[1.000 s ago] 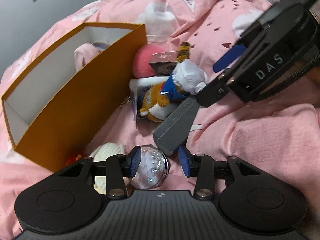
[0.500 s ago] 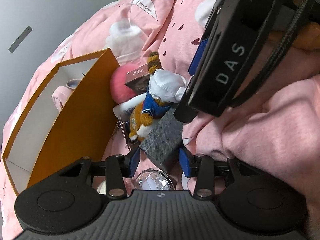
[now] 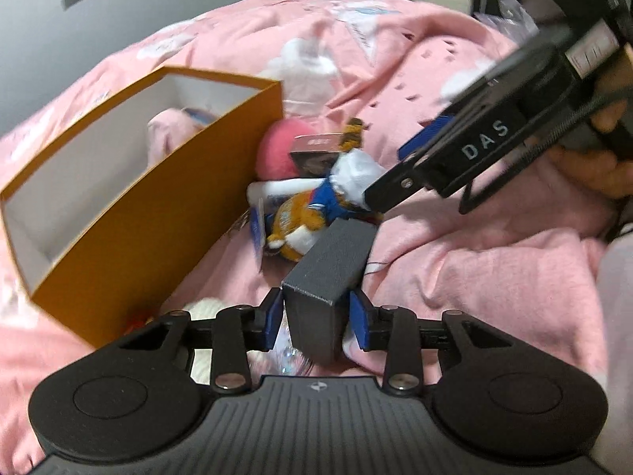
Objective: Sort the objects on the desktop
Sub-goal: 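Grasp the grey rectangular block with the left gripper while the right grasps the maroon box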
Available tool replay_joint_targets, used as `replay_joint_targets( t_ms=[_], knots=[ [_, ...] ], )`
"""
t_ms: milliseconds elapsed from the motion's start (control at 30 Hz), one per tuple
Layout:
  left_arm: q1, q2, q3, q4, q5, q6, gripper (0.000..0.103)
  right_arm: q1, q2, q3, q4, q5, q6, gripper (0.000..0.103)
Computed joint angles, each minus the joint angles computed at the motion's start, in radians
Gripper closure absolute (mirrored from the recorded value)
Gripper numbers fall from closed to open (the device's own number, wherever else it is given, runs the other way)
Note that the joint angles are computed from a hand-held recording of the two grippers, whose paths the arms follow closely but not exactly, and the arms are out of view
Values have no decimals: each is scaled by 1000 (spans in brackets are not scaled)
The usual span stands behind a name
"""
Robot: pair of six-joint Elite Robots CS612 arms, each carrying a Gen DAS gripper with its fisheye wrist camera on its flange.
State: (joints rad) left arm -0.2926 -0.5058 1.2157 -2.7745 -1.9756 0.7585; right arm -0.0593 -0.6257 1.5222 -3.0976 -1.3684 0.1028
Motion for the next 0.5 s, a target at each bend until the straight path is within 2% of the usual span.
replay_joint_targets(
  t_ms=[133, 200, 233, 367, 500],
  knots=[
    [18, 1, -45, 92, -17, -136, 62, -2, 0, 0, -36, -15, 12, 44],
    [27, 6, -68, 104, -24, -184, 62, -3, 2, -6, -57, -32, 14, 51],
    [29, 13, -81, 99, -19, -201, 62, -3, 3, -9, -68, -41, 12, 51],
    [30, 26, -107, 112, 11, -223, 63, -1, 18, -44, -92, -75, -5, 52],
    [24, 38, -113, 109, 30, -251, 63, 2, 43, -104, -28, -88, -26, 52]
  ],
)
